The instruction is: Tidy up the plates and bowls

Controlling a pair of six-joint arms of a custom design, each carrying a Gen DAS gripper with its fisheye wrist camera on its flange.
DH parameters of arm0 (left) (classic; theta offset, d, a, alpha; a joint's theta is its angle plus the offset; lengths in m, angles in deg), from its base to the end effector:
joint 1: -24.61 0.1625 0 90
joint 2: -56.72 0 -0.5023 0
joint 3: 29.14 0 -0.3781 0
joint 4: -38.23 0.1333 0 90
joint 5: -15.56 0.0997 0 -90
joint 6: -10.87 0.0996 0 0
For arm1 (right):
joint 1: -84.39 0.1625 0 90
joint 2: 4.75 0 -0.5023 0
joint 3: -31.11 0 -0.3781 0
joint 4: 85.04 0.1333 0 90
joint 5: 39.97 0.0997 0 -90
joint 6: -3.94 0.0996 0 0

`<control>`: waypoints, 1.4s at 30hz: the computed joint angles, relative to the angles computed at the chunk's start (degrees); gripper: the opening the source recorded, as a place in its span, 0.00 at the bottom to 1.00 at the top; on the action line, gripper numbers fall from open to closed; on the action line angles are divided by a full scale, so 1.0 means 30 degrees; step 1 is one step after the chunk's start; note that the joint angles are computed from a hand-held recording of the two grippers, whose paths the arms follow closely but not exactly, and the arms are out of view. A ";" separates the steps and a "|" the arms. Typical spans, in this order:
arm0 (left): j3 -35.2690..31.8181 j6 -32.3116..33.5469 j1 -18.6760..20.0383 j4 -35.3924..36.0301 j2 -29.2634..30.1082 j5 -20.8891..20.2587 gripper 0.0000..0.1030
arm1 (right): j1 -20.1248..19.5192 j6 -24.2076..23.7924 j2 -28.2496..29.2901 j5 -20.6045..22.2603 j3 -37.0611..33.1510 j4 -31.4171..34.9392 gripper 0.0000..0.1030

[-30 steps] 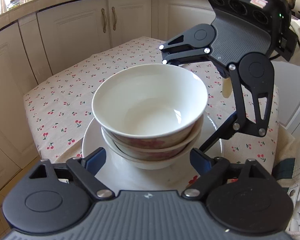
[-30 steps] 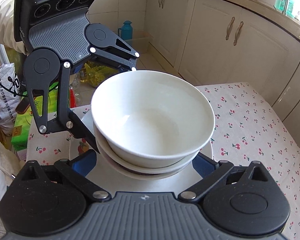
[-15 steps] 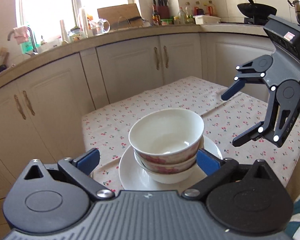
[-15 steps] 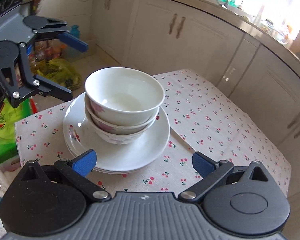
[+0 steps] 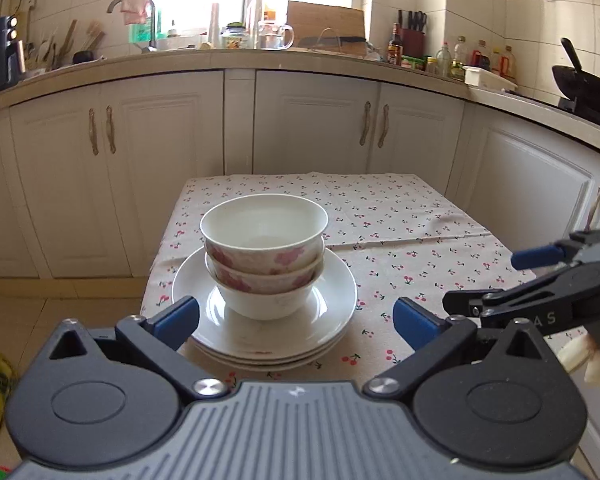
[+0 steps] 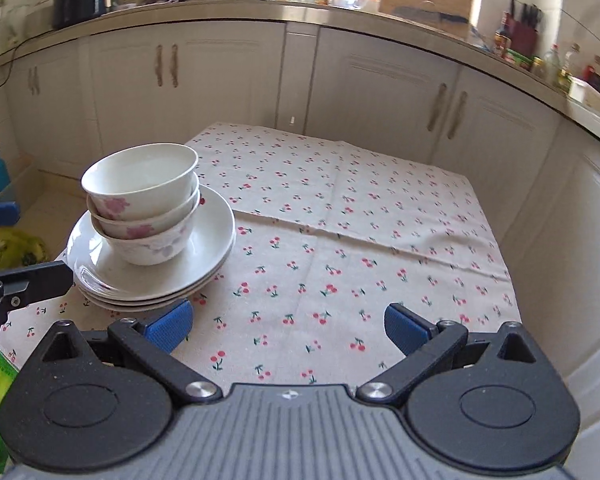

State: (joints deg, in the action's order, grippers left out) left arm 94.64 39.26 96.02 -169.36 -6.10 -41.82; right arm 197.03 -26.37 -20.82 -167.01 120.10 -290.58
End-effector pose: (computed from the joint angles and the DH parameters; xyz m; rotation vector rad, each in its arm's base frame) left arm 0.0058 -0.5694 0.3159 0.5739 2.2142 -1.1565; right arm 0.3452 -0.6372 -0.0509 0.7641 -2.2154 0.8524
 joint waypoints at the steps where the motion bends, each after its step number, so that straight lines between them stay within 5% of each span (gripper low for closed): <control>1: 0.0290 -0.0471 -0.0337 -0.0073 -0.0011 0.0714 0.99 | 0.0012 0.0405 -0.0118 -0.0036 0.0430 -0.0429 1.00; 13: 0.2297 -0.0725 -0.2138 -0.1922 -0.0502 0.2269 0.99 | 0.0895 0.0199 -0.0646 0.0093 0.3008 -0.4998 1.00; 42: 0.2765 -0.1210 -0.2225 -0.3253 -0.0486 0.2191 0.99 | 0.1422 -0.0657 -0.0067 -0.0683 0.2816 -0.6796 1.00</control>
